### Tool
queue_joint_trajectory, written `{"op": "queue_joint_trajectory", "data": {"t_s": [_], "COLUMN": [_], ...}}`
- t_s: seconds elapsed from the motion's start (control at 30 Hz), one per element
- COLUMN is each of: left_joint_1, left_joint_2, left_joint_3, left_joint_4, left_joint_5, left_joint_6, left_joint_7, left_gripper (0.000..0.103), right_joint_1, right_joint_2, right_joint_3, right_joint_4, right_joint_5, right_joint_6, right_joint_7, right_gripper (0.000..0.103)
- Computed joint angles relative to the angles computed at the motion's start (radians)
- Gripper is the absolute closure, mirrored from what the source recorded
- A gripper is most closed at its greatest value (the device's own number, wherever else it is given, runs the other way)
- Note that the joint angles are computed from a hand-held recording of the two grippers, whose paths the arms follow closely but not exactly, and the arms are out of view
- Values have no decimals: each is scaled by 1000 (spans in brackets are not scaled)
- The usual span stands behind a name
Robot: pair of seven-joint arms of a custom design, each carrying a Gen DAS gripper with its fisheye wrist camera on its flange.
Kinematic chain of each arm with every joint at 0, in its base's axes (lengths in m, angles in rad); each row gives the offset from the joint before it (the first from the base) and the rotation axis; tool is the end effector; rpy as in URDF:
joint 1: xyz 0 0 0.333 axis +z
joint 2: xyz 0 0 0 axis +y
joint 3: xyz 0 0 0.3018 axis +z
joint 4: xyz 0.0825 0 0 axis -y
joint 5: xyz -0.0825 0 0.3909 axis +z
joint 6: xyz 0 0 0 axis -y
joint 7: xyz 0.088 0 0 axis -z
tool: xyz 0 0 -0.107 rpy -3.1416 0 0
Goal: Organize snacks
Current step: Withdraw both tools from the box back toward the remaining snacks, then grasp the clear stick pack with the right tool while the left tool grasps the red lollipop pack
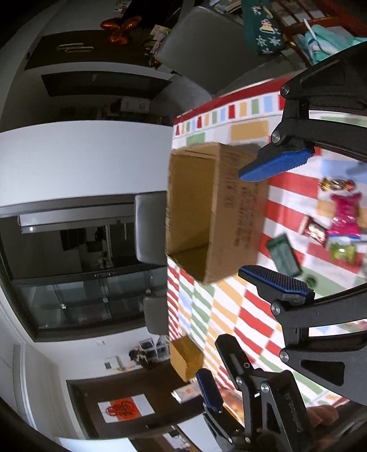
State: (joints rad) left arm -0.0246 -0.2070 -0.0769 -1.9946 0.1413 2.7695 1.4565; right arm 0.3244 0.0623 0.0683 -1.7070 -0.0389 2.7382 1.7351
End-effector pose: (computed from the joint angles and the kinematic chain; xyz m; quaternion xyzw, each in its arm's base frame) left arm 0.5523 -0.0665 0.6547 -0.5915 0.6526 -0.3277 0.3419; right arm 0.5899 0.2445 0.6449 -0.6998 0.5415 -0.2377 0.4007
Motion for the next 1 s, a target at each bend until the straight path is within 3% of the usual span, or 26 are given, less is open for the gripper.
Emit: {"op": "queue_joint_trajectory", "data": {"t_s": [0.27,0.47,1.0], "left_joint_1": [-6,-35,-66], "left_joint_2": [-111,-140,-213], "left_joint_3": [4,23,39], "left_joint_4": [-142,-203,-334], "left_joint_5": [-7,-63,-141], "left_joint_6": [-45,-128,-308], "left_joint_7": [-26,-7,59], "left_gripper": [25,25,25], "right_joint_1": [2,4,12], "right_joint_2": [-100,-139,-174], "right_joint_3": [25,39,49], "right_joint_4": [-161,-238,-361], "right_joint_5": [43,106,185], "right_joint_6": [1,-33,-151], "right_joint_7": [-46,-86,-120], "right_gripper": [40,40,41]}}
